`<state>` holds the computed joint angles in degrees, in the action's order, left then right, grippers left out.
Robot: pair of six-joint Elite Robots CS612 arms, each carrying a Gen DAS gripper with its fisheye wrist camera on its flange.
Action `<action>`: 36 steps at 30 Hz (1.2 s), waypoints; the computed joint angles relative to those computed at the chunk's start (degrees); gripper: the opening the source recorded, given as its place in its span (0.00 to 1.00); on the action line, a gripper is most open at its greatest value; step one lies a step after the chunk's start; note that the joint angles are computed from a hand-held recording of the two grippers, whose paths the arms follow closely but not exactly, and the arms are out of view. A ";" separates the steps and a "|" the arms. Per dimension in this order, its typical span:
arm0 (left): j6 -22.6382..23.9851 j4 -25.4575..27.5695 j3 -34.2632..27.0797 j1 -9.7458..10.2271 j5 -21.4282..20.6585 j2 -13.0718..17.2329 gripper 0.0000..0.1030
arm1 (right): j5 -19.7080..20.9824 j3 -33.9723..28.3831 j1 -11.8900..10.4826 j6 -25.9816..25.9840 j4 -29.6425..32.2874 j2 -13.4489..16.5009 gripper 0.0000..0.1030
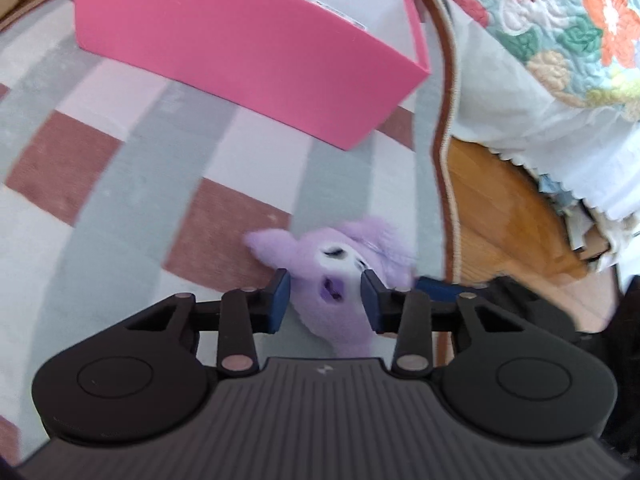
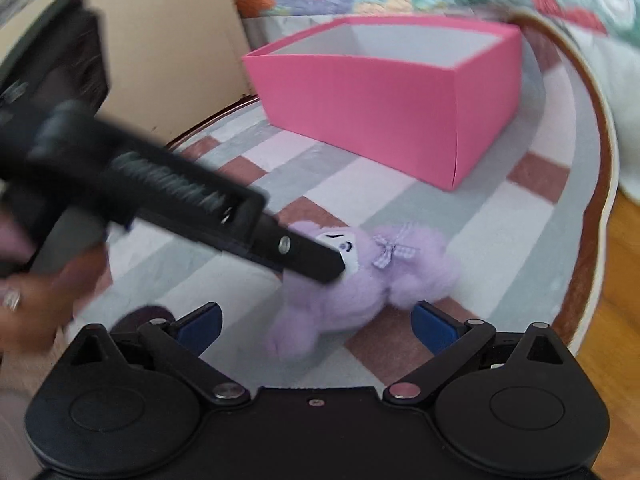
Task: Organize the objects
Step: 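Close the left gripper on the purple plush toy's head, then lift the plush toy with the left gripper and carry it over the pink box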
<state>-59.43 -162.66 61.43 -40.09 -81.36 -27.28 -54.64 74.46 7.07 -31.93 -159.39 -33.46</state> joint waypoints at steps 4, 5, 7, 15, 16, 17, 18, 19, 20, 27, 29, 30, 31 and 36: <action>0.96 -0.84 0.14 0.31 -3.22 0.30 0.39 | -5.85 -0.84 0.55 -2.10 -3.33 0.60 0.99; 0.52 -1.19 0.24 0.20 -3.00 0.37 0.39 | -7.35 -1.72 0.72 -3.48 -2.51 1.00 0.99; -1.69 -1.36 0.27 0.14 -2.62 0.43 0.38 | -5.72 -4.08 0.39 -4.43 2.17 1.86 0.99; -1.36 -2.08 0.23 0.23 -2.62 0.50 0.32 | 0.77 -6.99 -0.67 -0.56 10.44 3.00 0.90; -1.92 -2.02 0.12 0.27 -2.71 0.55 0.32 | 0.53 -6.69 -0.63 -0.49 10.15 2.85 0.90; -2.10 -1.78 -0.07 0.33 -2.77 0.61 0.32 | 0.19 -6.45 -0.54 -0.11 9.96 2.68 0.90; -2.12 -1.36 -0.41 0.36 -2.67 0.72 0.32 | -0.24 -5.94 -0.44 0.39 9.60 2.35 0.90; -1.83 -0.90 -0.87 0.39 -2.52 0.89 0.32 | -0.92 -5.45 -0.25 0.60 8.95 2.09 0.90; -1.46 -0.66 -1.09 0.41 -2.37 0.98 0.32 | -1.75 -4.99 -0.04 0.57 7.87 1.96 0.90; 0.48 -1.33 -0.30 0.21 -1.33 0.53 0.31 | -7.30 -2.25 1.42 3.10 1.28 1.00 0.87; 1.64 -0.70 0.26 0.11 -1.38 -0.21 0.31 | -8.12 -1.39 1.67 2.56 0.46 0.38 0.86; 0.94 -1.12 0.88 0.21 -2.36 -0.70 0.31 | -8.56 -1.07 1.79 2.15 0.17 0.12 0.86; 0.33 -1.71 1.54 0.38 -3.78 -1.21 0.31 | -9.10 -0.54 1.92 1.70 -0.05 -0.34 0.86; 0.47 -1.77 4.30 0.26 -4.32 -3.73 0.31 | -9.10 1.46 2.25 4.30 -1.03 -2.24 0.86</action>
<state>-58.96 -164.43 65.74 -39.83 -85.67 -31.01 -63.74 75.92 9.32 -27.63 -160.42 -35.69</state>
